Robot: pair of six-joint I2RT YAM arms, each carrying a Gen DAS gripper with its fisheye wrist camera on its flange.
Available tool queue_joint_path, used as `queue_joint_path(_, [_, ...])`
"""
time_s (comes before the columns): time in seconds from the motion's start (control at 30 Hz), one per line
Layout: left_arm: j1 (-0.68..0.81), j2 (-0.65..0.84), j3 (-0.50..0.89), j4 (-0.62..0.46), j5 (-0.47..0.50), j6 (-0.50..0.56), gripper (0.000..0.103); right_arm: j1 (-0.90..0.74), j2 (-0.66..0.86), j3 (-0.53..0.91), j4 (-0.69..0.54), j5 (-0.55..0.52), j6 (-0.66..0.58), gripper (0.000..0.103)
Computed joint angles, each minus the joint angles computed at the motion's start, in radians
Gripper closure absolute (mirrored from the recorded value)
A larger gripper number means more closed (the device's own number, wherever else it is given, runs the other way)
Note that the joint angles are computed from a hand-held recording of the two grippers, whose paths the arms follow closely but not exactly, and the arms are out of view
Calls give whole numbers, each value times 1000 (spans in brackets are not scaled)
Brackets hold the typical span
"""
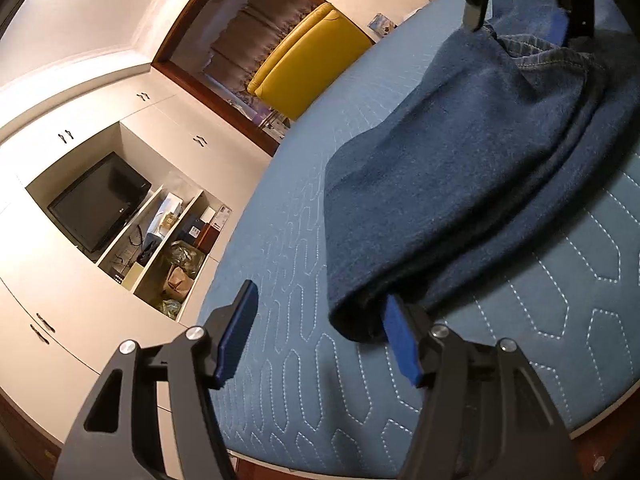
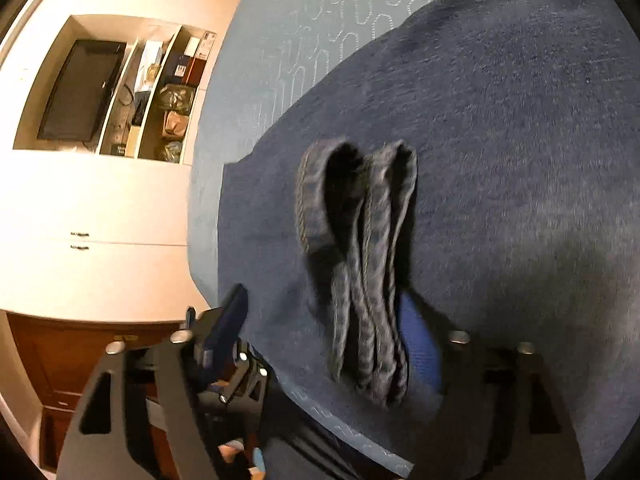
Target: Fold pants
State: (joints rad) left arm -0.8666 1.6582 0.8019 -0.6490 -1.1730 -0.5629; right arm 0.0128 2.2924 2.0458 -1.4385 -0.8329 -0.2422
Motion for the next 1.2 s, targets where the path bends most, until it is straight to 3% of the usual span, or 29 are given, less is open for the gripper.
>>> queue_joint_path(0.13, [-11,29,25,-45,-30,-32,41,54,-154,-200,202,131,21,34])
queue_joint_path(0.2, [-13,46,38,-78,-62,-64,39,102,-264,-325,328,280,31,54])
queue_joint_path(0.23, [-13,53,45,-91,-67,-75,39,108,-284,-350,339,300,16,76])
queue_joint_path(0.27, [-13,56,49,-99,-68,-79,39,100,-286,-362,329,287,1,90])
queue_joint_path(0.53, [-4,41,41,-86,-65,-20,39,1,-323,-325,212,226,-137,94])
queue_joint_path(0.6, [-27,12,35,-91,-42,5,39,-11,-313,-335,206,252,-161,94])
queue_joint_path(0.7, [-142,-115,27,-192,12,-24,39,-16,-278,-346,214,241,-159,94])
queue_joint_path(0.73, [-161,-170,28,-202,52,-29,41,-24,-276,-358,224,221,-158,93])
queue_joint_path(0.77, [-162,-258,29,-184,126,-14,49,-34,-267,-361,227,199,-153,91])
queue_joint_path(0.83, [-56,-448,45,-43,366,70,62,-63,-244,-365,220,147,-153,89])
queue_joint_path(0.9, [111,-493,89,130,653,144,68,-88,-254,-402,240,102,-150,84])
queue_joint_path(0.97, [181,-395,178,232,774,209,69,-104,-276,-438,256,68,-157,63])
queue_joint_path(1.0, [218,-300,257,262,892,244,69,-96,-297,-457,268,49,-142,59])
queue_joint_path(1.03, [237,-194,345,265,969,259,68,-93,-323,-496,301,48,-135,57])
queue_joint_path(1.17, [214,151,672,96,967,339,69,-85,-405,-597,394,85,-139,60])
queue_joint_path(1.2, [217,220,745,51,983,353,74,-86,-420,-618,411,91,-147,63])
